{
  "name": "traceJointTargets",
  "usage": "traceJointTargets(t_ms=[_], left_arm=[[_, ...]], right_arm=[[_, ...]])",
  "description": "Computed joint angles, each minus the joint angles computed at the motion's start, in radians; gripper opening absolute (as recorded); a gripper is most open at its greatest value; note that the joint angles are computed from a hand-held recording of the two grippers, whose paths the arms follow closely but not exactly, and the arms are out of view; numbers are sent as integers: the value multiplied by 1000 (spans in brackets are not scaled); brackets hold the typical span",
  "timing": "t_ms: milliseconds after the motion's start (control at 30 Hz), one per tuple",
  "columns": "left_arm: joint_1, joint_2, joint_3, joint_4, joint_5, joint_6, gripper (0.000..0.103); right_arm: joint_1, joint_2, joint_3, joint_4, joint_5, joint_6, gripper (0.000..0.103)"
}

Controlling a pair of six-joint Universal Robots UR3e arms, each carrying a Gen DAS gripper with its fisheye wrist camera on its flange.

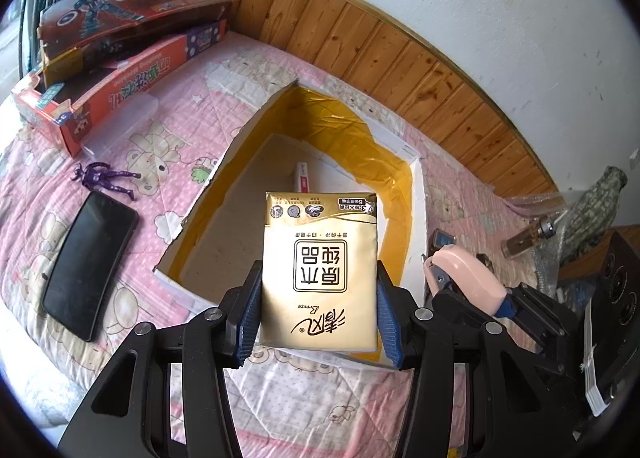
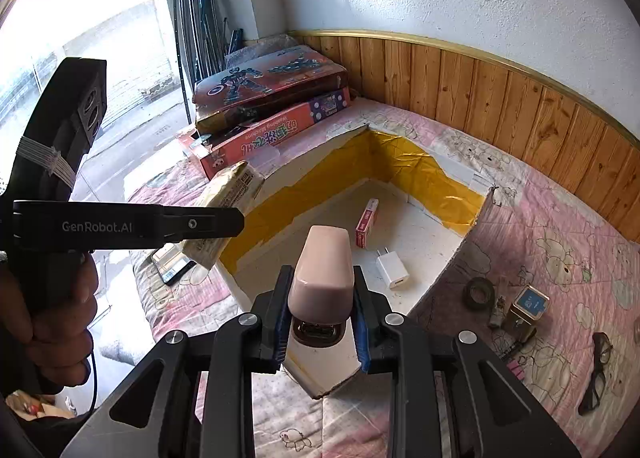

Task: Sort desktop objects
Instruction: 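Carry the tissue pack and pink stapler over the cardboard box with both tools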

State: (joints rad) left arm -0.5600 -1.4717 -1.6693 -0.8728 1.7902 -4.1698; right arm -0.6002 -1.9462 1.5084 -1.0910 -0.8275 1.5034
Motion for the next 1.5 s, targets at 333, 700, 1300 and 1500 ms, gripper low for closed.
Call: traceJointTargets(t_ms=[333, 700, 1300, 1500], left_arm=[[93, -89, 56, -62, -107, 122, 52], [151, -189, 144, -132, -161, 228, 52], [234, -291, 248, -252, -300, 386, 52], [273, -319, 266, -308, -369, 442, 52]], right_arm=[[232, 206, -52, -320, -82, 307, 28], [415, 439, -207, -496, -213, 493, 28], [613, 838, -612, -539, -480, 629, 28], [666, 1010, -851, -447, -567, 678, 28]])
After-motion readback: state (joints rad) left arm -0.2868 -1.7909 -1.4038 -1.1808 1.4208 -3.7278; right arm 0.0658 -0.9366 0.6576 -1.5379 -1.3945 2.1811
